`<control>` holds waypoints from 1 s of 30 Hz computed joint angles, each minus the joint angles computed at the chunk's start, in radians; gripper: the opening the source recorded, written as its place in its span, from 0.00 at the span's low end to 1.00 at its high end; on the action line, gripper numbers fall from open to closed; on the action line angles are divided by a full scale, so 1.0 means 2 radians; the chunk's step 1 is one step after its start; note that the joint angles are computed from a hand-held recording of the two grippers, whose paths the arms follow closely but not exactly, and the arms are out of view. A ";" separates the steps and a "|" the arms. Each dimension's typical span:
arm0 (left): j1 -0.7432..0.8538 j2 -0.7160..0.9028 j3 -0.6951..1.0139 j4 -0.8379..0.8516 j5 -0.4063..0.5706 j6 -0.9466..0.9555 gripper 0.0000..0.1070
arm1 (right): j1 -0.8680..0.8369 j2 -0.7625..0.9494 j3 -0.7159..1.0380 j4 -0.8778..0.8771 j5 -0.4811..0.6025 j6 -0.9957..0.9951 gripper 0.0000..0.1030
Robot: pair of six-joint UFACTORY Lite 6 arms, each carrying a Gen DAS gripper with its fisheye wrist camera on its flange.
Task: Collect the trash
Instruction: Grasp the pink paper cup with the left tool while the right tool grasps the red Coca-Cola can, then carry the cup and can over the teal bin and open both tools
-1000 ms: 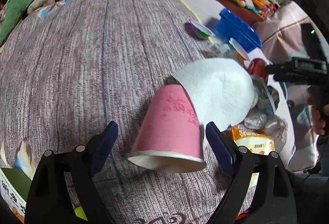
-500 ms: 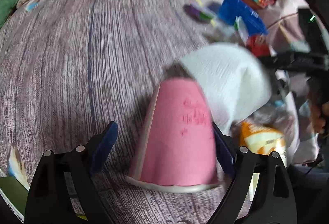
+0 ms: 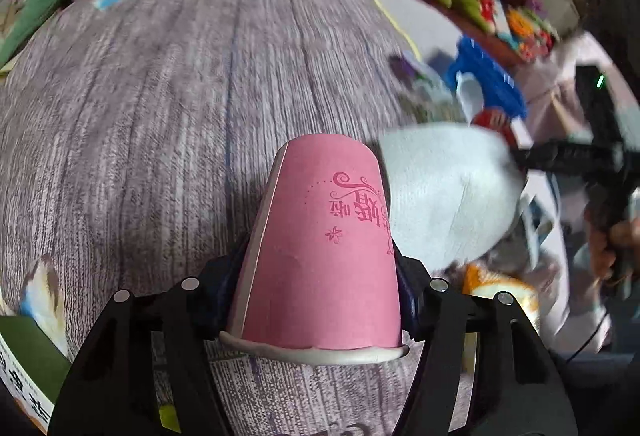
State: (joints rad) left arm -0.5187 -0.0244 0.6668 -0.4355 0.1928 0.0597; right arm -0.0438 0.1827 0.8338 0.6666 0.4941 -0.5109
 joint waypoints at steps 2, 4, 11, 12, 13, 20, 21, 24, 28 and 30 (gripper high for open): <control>-0.005 -0.010 0.006 0.000 -0.001 -0.016 0.60 | -0.004 0.027 0.008 0.024 0.002 -0.022 0.58; -0.014 -0.017 0.013 0.020 -0.002 -0.053 0.60 | -0.009 0.025 -0.002 0.062 -0.007 -0.061 0.57; -0.074 0.011 0.070 0.141 0.000 -0.214 0.60 | -0.040 -0.076 -0.050 0.083 0.011 -0.110 0.49; -0.083 0.017 0.078 0.165 0.001 -0.242 0.60 | -0.044 -0.082 -0.049 0.082 0.017 -0.111 0.48; -0.095 0.029 0.093 0.191 0.003 -0.272 0.60 | -0.048 -0.089 -0.052 0.080 0.021 -0.113 0.48; -0.131 0.074 0.131 0.269 0.002 -0.365 0.60 | -0.087 -0.082 -0.064 0.023 0.051 -0.126 0.49; -0.131 0.078 0.133 0.265 0.001 -0.362 0.60 | -0.095 -0.073 -0.061 0.017 0.058 -0.125 0.50; -0.132 0.096 0.147 0.248 0.002 -0.351 0.60 | -0.095 -0.048 -0.049 0.020 0.052 -0.129 0.57; -0.137 0.119 0.172 0.264 0.016 -0.369 0.60 | -0.090 -0.009 -0.029 0.036 0.041 -0.141 0.59; -0.140 0.124 0.180 0.270 0.023 -0.376 0.60 | -0.091 0.002 -0.031 0.057 0.027 -0.163 0.44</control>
State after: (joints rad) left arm -0.7983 0.2245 1.0277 0.1049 0.2385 -0.6931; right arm -0.2267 0.1859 0.7713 0.7805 0.5475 -0.8368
